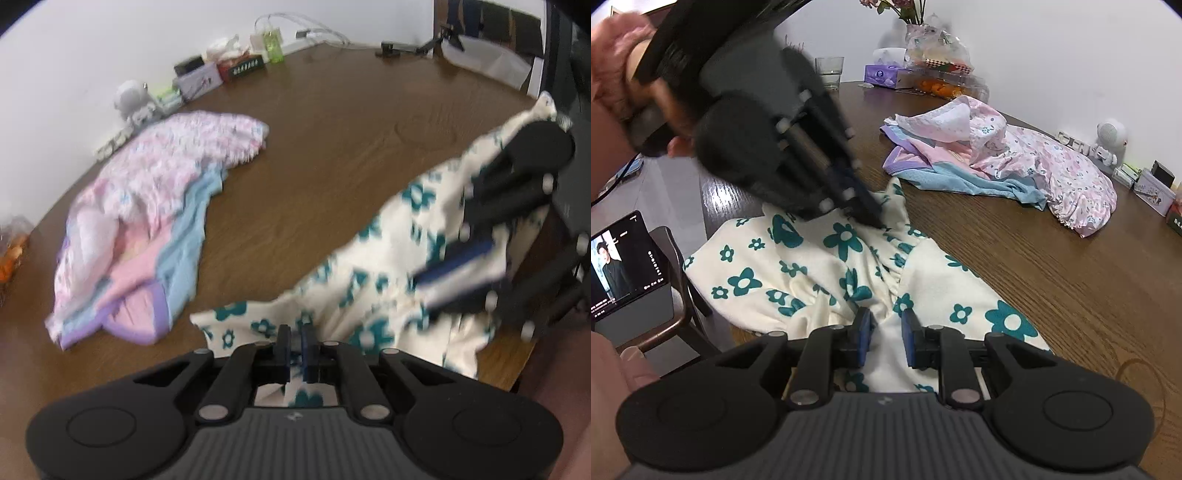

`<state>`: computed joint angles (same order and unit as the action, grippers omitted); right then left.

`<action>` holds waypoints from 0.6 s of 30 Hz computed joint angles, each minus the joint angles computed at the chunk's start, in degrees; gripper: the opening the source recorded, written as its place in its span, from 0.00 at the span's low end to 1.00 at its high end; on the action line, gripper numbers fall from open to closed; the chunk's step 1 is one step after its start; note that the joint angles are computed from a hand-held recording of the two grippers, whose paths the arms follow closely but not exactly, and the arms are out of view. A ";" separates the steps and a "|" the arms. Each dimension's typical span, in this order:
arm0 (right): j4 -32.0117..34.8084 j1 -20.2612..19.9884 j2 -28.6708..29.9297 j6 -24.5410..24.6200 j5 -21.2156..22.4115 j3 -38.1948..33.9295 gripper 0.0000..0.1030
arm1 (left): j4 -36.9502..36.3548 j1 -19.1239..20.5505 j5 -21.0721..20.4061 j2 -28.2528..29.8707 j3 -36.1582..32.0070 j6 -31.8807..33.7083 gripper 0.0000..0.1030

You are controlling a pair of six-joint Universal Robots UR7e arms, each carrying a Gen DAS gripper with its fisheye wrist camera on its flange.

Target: Fold clothes

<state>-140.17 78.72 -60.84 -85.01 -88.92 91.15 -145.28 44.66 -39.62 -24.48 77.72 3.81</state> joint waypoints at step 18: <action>-2.55 -1.73 -2.00 3.18 4.45 2.47 0.31 | -24.33 -6.09 5.10 0.51 12.30 0.85 0.21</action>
<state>-142.72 76.99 -62.85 -81.82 -84.47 93.62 -169.61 38.56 -34.53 -23.97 90.02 4.65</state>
